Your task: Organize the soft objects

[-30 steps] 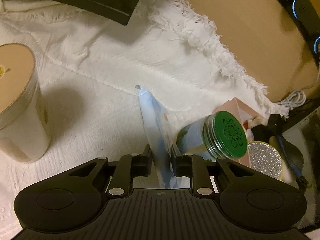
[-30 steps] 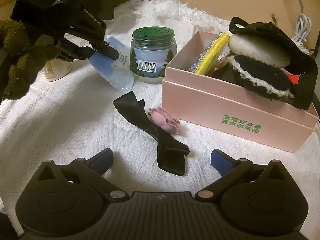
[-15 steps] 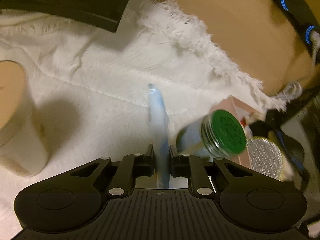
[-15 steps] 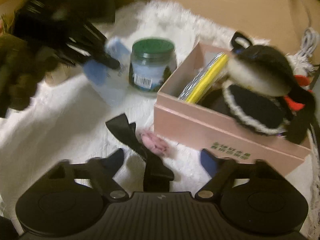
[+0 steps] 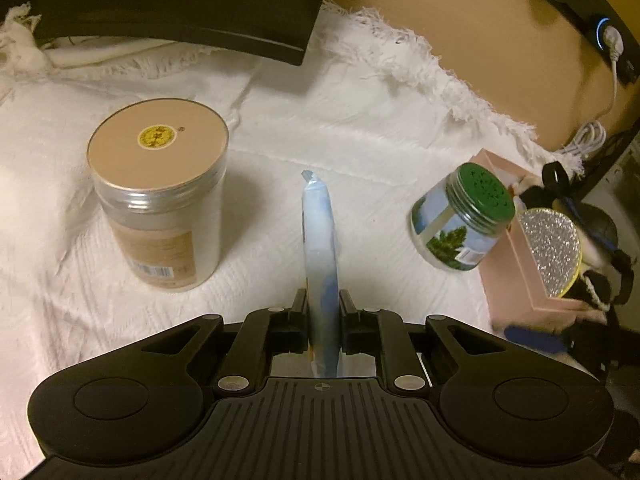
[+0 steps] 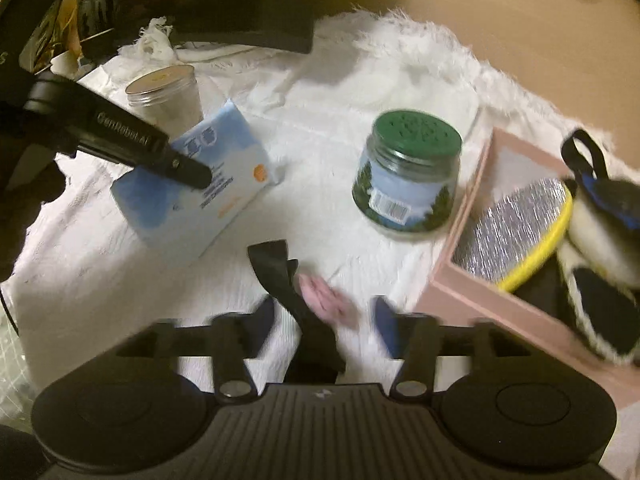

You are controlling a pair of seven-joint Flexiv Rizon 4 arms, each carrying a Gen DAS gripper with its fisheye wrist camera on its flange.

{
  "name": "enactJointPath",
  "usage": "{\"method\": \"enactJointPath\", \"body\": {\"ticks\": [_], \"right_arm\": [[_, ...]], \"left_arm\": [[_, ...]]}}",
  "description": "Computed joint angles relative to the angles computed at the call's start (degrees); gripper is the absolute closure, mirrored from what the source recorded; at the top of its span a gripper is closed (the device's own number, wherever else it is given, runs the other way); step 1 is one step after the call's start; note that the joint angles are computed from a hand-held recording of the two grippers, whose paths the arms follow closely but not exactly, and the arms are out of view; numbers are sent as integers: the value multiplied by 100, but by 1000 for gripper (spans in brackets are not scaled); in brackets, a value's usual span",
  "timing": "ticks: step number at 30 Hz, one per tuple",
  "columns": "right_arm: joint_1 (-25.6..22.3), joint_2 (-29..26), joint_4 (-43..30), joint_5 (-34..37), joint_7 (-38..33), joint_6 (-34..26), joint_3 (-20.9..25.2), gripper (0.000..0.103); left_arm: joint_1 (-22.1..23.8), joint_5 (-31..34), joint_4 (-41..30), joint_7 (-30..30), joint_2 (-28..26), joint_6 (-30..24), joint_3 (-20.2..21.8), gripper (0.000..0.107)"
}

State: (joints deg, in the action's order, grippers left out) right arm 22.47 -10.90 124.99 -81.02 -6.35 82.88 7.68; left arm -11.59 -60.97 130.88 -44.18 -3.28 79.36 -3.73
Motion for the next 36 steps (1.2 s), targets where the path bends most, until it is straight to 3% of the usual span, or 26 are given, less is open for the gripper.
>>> {"method": "enactJointPath", "body": {"ticks": [2, 4, 5, 6, 8, 13, 17, 22, 26, 29, 31, 32, 33, 34, 36], "right_arm": [[21, -65, -41, 258, -325, -50, 54, 37], [89, -154, -45, 1169, -1075, -170, 218, 39], [139, -188, -68, 1496, -1319, -215, 244, 45], [182, -205, -85, 1887, -1608, -273, 316, 68], [291, -185, -135, 2461, -2016, -432, 412, 75], [588, 26, -234, 2800, -2090, -478, 243, 76], [547, 302, -386, 2777, -2018, -393, 89, 76], [18, 918, -469, 2321, -1596, -227, -25, 76], [-555, 1312, -495, 1867, -1294, -388, 21, 76], [-903, 1481, -454, 1735, -1216, -627, 111, 76], [-1040, 1487, -368, 2066, -1337, -713, 145, 76], [-1094, 1472, -292, 2259, -1398, -709, 152, 76], [-1124, 1421, -241, 2483, -1466, -713, 158, 76], [-1118, 1361, -186, 2808, -1579, -741, 176, 76], [-1062, 1140, -90, 3504, -1826, -854, 197, 76]], "left_arm": [[-16, -92, 40, 81, 23, 9, -7, 90], [-30, -167, 58, 112, 30, 20, -5, 90], [-36, -222, 61, 132, 34, 16, -5, 90], [-46, -270, 67, 149, 37, 21, -6, 90], [-79, -400, 88, 237, 50, 61, -16, 90], [-289, -1461, 2, 1000, -22, 361, -139, 90], [-347, -1705, -207, 1203, -22, 265, -123, 90], [-546, -2510, -705, 1830, 119, 128, -184, 90], [-646, -2934, -1237, 1913, 100, -604, -239, 90], [-682, -3407, -1681, 1721, -159, -1586, -347, 90], [-694, -3510, -1907, 1341, -483, -2134, -458, 90], [-724, -3319, -1990, 1075, -654, -2168, -512, 90], [-763, -2907, -2057, 707, -830, -2072, -551, 77], [-811, -2185, -2122, 176, -1029, -1829, -555, 66], [-920, -1626, -2054, -302, -1199, -1135, -618, 61]]}}
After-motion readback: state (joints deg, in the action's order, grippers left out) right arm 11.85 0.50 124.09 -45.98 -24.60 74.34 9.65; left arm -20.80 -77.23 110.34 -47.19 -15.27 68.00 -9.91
